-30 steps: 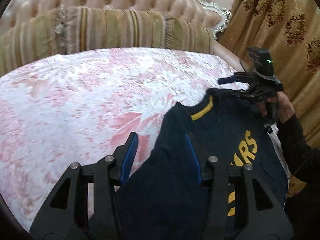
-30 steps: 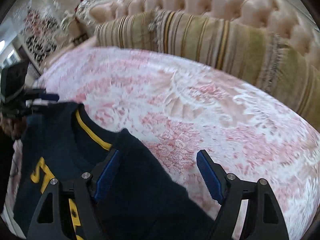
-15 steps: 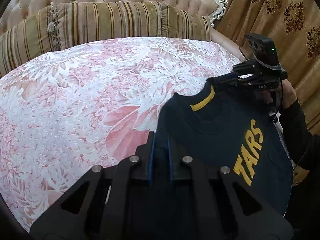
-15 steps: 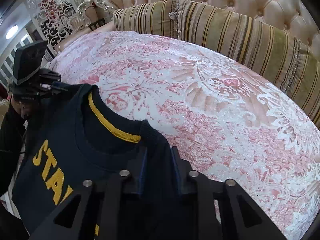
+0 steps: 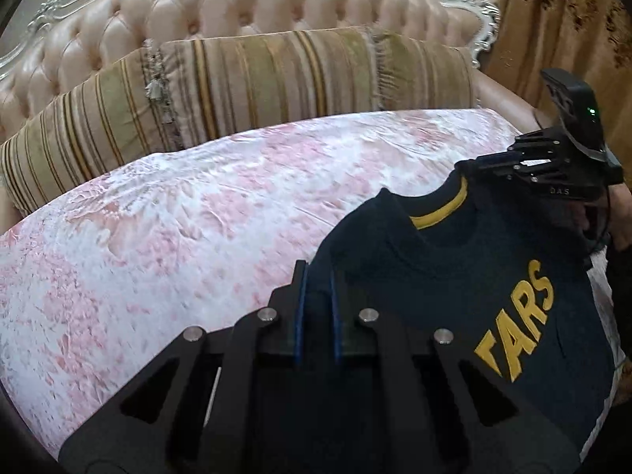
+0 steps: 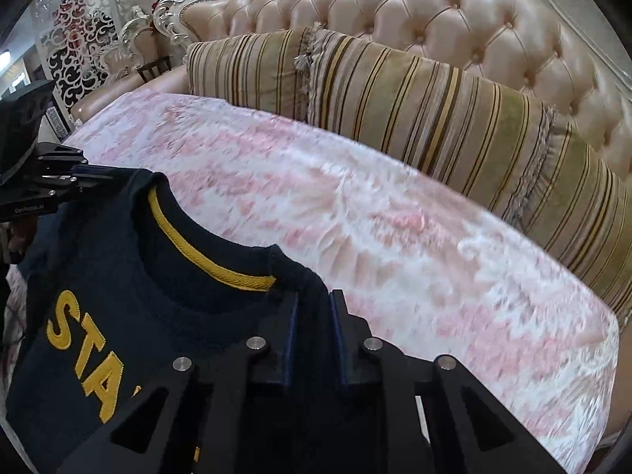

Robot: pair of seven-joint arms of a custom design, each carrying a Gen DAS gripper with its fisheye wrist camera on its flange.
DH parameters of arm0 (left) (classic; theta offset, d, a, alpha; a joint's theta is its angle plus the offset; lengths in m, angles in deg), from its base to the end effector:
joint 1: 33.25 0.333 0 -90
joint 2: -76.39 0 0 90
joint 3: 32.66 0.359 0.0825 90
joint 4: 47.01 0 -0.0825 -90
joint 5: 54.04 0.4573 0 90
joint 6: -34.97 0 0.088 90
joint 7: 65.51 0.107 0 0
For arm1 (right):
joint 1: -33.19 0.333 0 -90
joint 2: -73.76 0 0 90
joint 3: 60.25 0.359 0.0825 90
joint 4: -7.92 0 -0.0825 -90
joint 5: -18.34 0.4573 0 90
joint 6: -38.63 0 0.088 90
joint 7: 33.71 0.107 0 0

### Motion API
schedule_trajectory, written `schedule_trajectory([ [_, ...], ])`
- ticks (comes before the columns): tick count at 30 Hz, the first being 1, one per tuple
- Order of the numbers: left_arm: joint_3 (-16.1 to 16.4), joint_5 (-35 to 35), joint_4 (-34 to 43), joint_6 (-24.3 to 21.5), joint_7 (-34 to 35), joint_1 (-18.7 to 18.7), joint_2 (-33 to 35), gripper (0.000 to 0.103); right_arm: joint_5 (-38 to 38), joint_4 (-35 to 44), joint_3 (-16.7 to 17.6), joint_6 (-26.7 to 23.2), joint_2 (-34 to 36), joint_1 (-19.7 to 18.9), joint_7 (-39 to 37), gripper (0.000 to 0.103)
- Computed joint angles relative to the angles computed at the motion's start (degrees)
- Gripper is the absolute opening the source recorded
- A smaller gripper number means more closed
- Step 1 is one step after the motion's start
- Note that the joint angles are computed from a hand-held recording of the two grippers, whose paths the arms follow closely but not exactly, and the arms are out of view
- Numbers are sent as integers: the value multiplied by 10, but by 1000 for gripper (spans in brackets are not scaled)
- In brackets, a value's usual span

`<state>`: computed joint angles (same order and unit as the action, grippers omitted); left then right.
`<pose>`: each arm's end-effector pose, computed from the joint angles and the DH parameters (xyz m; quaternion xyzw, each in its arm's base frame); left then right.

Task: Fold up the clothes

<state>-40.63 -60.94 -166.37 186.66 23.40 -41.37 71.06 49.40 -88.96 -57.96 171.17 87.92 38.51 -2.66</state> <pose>0.6105 -0.1754 0.5556 -0.6064 0.7260 -0.2817 0.1606 0.7388 0.1061 0.5092 -0.8967 0.3315 -0.0923 0.2784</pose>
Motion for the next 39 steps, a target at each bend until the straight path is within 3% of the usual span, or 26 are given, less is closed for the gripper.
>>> schedule_trajectory([
  [3,-2,29,18,-6,-25,7,23,12,-11,30,2,11,27,6,6,16],
  [5,-4,32,26,-19,-25,10,36,12,-42,42,-4,34,45,17,34,4],
  [6,-5,36,29,-26,-27,11,41,14,-59,47,-7,46,53,22,50,3],
  [8,-7,41,25,-21,-38,14,39,21,-68,60,-6,37,65,19,71,3],
  [10,-7,45,12,-6,-57,17,27,40,-56,55,1,40,61,9,66,5],
  [12,-4,55,-12,24,-93,21,1,50,-39,44,5,53,49,2,65,5],
  [15,8,40,-49,58,-127,22,-41,50,-1,19,11,71,20,-8,55,6],
  [17,13,34,-74,60,-147,20,-74,50,17,-18,12,92,-13,-10,39,13],
  [21,12,31,-137,57,-172,-5,-140,50,86,-110,1,112,-94,-15,2,77],
  [22,0,45,-150,58,-198,-2,-151,50,98,-130,-6,117,-111,-15,5,81],
  [26,-15,72,-180,60,-253,-21,-172,50,87,-203,-34,158,-164,-16,53,81],
  [29,-23,88,-194,65,-289,-34,-178,50,89,-224,-54,148,-173,-24,71,81],
  [33,-43,122,-219,79,-364,-28,-197,50,72,-222,-68,135,-159,-40,98,81],
  [36,-51,146,-240,91,-410,-26,-222,50,50,-215,-72,160,-150,-52,112,81],
  [39,-42,160,-249,108,-419,-36,-232,50,27,-180,-81,128,-129,-70,106,81],
])
